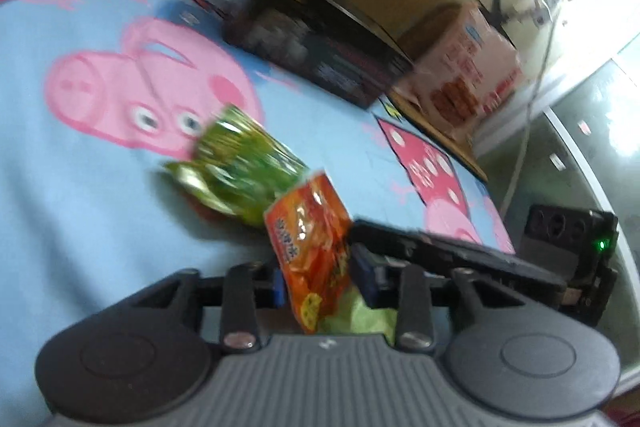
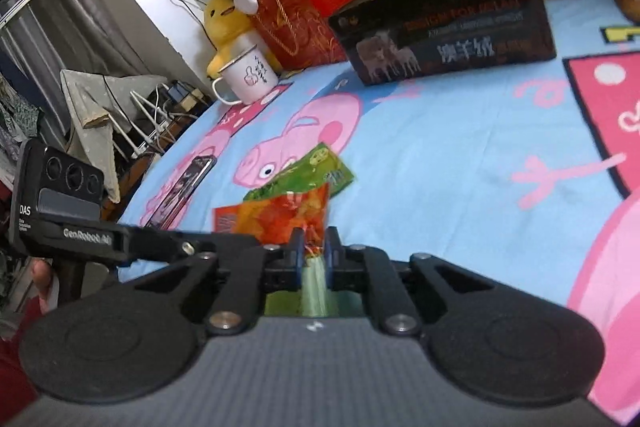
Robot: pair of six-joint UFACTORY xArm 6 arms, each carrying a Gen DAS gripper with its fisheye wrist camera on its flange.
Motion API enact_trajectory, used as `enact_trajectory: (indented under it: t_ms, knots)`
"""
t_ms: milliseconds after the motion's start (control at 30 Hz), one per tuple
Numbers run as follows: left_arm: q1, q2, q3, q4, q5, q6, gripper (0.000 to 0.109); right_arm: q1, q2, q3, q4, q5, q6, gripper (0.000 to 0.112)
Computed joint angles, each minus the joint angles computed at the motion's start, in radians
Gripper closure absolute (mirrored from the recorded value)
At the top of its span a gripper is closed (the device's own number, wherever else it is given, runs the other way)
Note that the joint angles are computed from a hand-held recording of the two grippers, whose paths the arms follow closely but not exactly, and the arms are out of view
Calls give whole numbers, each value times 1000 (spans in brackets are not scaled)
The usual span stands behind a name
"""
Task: Organize snacks
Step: 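Grasp the orange snack packet with the left gripper, then carry the orange packet into the tin box and open the gripper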
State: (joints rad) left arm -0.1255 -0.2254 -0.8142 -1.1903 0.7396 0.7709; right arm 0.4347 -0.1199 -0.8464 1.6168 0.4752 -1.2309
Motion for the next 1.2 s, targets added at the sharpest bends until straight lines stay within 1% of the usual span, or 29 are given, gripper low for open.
enact_trajectory:
  t_ms: [33, 100, 133, 167, 233, 300, 367, 467, 567, 633, 700, 733, 767, 800, 833, 867, 900, 933, 967, 1000, 1033, 1067, 1100, 1133, 1167, 1200]
  knots:
    - [-6, 13, -14, 0, 14, 0, 88, -6, -5, 2, 28, 6, -18, 108]
    - [-34, 32, -40, 2, -12, 10, 88, -19, -15, 1, 78, 18, -53, 108]
    - [-42, 42, -56, -2, -23, 19, 88, -21, -19, 0, 91, 6, -69, 108]
    - [-46, 56, -80, -10, -26, 24, 88, -17, -20, -6, 106, -18, -86, 109]
    - [-49, 81, -122, -25, -25, 32, 87, -27, -15, -22, 137, -27, -104, 109]
    - [-53, 109, -171, -36, -18, 46, 87, -44, -12, -34, 194, -22, -137, 110]
    - [-66, 137, -221, -33, -31, 49, 87, -67, -4, -54, 236, -7, -156, 110]
    - [-94, 203, -329, 1, -69, 37, 87, -95, 28, -109, 258, -10, -187, 109]
    - [-109, 305, -479, 57, -89, -3, 87, -100, 90, -211, 267, -74, -224, 109]
    - [-128, 391, -602, 121, -109, -53, 86, -107, 146, -296, 282, -121, -252, 109]
    - [-157, 484, -726, 224, -167, -124, 78, -115, 203, -377, 294, -166, -264, 109]
    - [-176, 530, -779, 318, -220, -191, 63, -115, 236, -424, 313, -200, -281, 107]
    - [-196, 573, -820, 422, -286, -260, 56, -110, 280, -483, 362, -251, -333, 104]
    - [-211, 611, -846, 527, -355, -327, 53, -96, 333, -562, 443, -344, -427, 103]
    - [-216, 639, -862, 632, -395, -401, 52, -82, 381, -635, 517, -437, -527, 98]
    - [-215, 652, -865, 695, -409, -452, 52, -75, 412, -677, 550, -490, -592, 95]
    - [-213, 649, -857, 716, -408, -485, 52, -74, 424, -698, 613, -517, -671, 92]
    - [-211, 636, -840, 695, -402, -477, 52, -83, 413, -690, 713, -510, -776, 91]
    - [-210, 613, -805, 637, -404, -426, 52, -95, 389, -661, 816, -481, -881, 90]
    - [-210, 591, -771, 621, -421, -408, 52, -106, 357, -619, 915, -451, -985, 90]
    - [-211, 563, -725, 621, -448, -403, 52, -110, 333, -584, 977, -436, -1051, 89]
    - [-214, 532, -680, 597, -474, -378, 52, -105, 320, -567, 1016, -434, -1088, 88]
    - [-215, 497, -633, 547, -493, -330, 52, -102, 291, -519, 1015, -415, -1082, 86]
    - [-220, 463, -589, 495, -522, -276, 52, -94, 260, -465, 978, -392, -1035, 84]
    - [-226, 425, -538, 484, -553, -258, 51, -84, 236, -428, 949, -381, -992, 83]
    - [-229, 384, -489, 470, -565, -239, 51, -75, 208, -380, 919, -367, -950, 81]
